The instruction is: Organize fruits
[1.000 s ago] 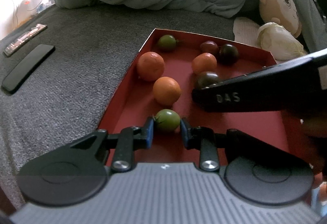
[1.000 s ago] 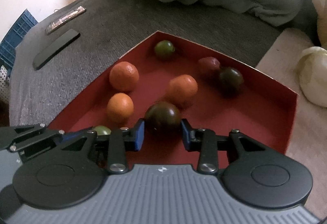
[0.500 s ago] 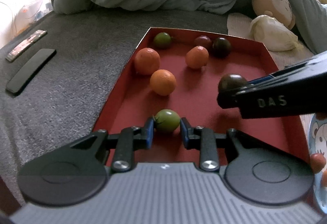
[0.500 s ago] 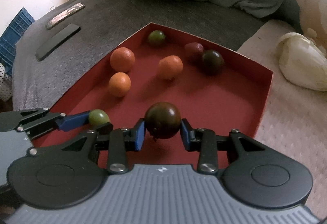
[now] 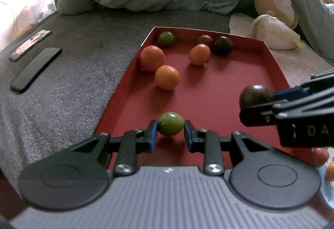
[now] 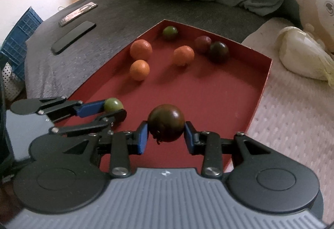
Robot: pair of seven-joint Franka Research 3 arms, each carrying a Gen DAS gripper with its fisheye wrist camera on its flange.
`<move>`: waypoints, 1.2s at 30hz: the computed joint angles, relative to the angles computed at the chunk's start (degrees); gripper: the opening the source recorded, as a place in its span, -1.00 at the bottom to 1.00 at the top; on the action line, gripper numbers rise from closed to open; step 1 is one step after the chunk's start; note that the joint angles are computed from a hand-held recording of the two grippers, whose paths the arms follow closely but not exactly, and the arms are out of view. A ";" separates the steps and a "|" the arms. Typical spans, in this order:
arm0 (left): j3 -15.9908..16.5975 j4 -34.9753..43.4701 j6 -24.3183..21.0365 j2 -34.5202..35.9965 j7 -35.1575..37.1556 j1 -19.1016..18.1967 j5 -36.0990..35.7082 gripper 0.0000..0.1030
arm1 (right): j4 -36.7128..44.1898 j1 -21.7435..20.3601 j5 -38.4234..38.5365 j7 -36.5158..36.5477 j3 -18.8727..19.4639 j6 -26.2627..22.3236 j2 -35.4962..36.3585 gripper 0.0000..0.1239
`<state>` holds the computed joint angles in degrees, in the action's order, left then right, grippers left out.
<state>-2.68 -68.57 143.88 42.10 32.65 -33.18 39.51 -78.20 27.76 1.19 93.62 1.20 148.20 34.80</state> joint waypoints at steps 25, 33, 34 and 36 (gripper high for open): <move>0.02 -4.73 1.44 -3.30 -4.24 -2.09 4.80 -0.39 | -18.69 -0.83 -0.15 0.00 1.07 7.74 -12.41 -0.32; -0.15 -4.10 0.55 -2.96 -4.16 -2.56 5.55 -0.39 | -20.59 -1.50 0.27 -1.29 1.56 8.57 -13.83 -0.32; -0.13 -3.99 0.40 -2.91 -4.13 -2.63 5.63 -0.39 | -20.84 -1.55 0.33 -1.37 1.59 8.71 -14.03 -0.32; -0.08 -3.84 0.19 -2.84 -4.20 -2.72 5.76 -0.39 | -21.37 -1.69 0.50 -1.57 1.66 8.94 -14.45 -0.32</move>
